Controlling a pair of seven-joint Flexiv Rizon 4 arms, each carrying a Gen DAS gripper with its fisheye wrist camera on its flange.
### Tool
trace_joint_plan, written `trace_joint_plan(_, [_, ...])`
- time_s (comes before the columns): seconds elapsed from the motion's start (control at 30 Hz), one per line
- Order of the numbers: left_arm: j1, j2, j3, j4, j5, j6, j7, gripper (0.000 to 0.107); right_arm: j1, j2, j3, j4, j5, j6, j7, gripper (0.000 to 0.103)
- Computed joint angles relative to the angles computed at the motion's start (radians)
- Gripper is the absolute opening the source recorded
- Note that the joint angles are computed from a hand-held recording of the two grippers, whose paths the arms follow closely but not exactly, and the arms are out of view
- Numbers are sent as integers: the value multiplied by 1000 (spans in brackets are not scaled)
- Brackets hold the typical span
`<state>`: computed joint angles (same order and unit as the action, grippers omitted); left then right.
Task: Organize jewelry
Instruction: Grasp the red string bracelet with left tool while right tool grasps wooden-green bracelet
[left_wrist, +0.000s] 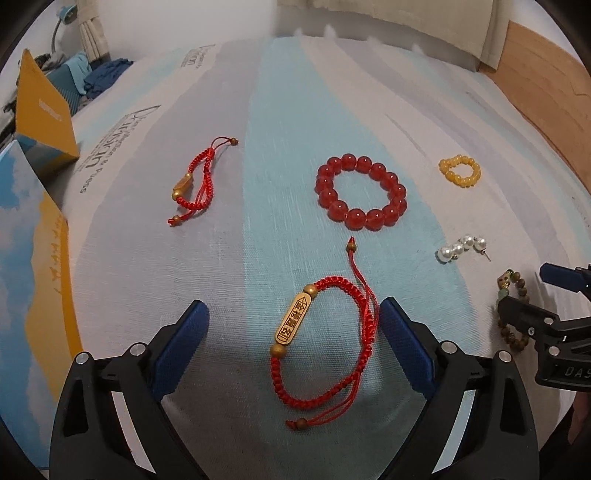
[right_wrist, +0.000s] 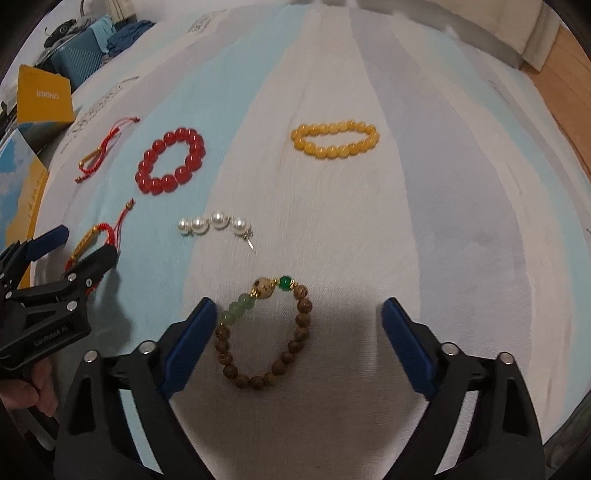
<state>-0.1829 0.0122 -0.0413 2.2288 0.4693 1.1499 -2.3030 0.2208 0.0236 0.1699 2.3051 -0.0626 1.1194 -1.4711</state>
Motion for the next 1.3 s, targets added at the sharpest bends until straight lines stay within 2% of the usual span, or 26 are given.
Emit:
trace_joint_plan(0.13, [-3, -5, -4, -9, 18, -20, -5, 90, 3, -5, 0, -7, 17, -25, -21, 82])
trace_joint_plan(0.33, [-8, -8, -2, -8, 10, -28, 14, 82, 5, -6, 2, -10, 24, -51, -49, 71])
trace_joint_plan(0.43, [-10, -7, -2, -5, -5, -28, 33, 76, 6, -3, 2, -12, 32, -61, -64, 65])
trace_joint_plan(0.57, [-11, -6, -1, 0, -27, -25, 62, 68, 10, 1, 4, -23, 64, -82, -93, 51])
trace_joint_plan(0.67, [-11, -3, -2, 2, -32, -29, 69, 60, 15, 3, 7, -26, 78, -90, -108, 44])
trace_joint_plan(0.83, [-5, 9, 0, 9, -50, -35, 89, 41, 22, 4, 9, -35, 104, -101, -133, 30])
trace_joint_plan(0.9, [-2, 15, 0, 12, -54, -38, 88, 31, 25, 4, 10, -39, 122, -101, -147, 16])
trace_joint_plan(0.97, [0, 22, 0, 19, -71, -32, 99, 21, 26, 0, 11, -38, 109, -91, -133, 10])
trace_joint_plan(1.03, [3, 26, 0, 26, -89, -25, 113, 13, 28, -1, 12, -38, 109, -90, -126, 9])
trace_joint_plan(1.3, [10, 51, -17, 14, -67, -52, 90, 8, 23, 1, 9, -42, 127, -72, -124, 7])
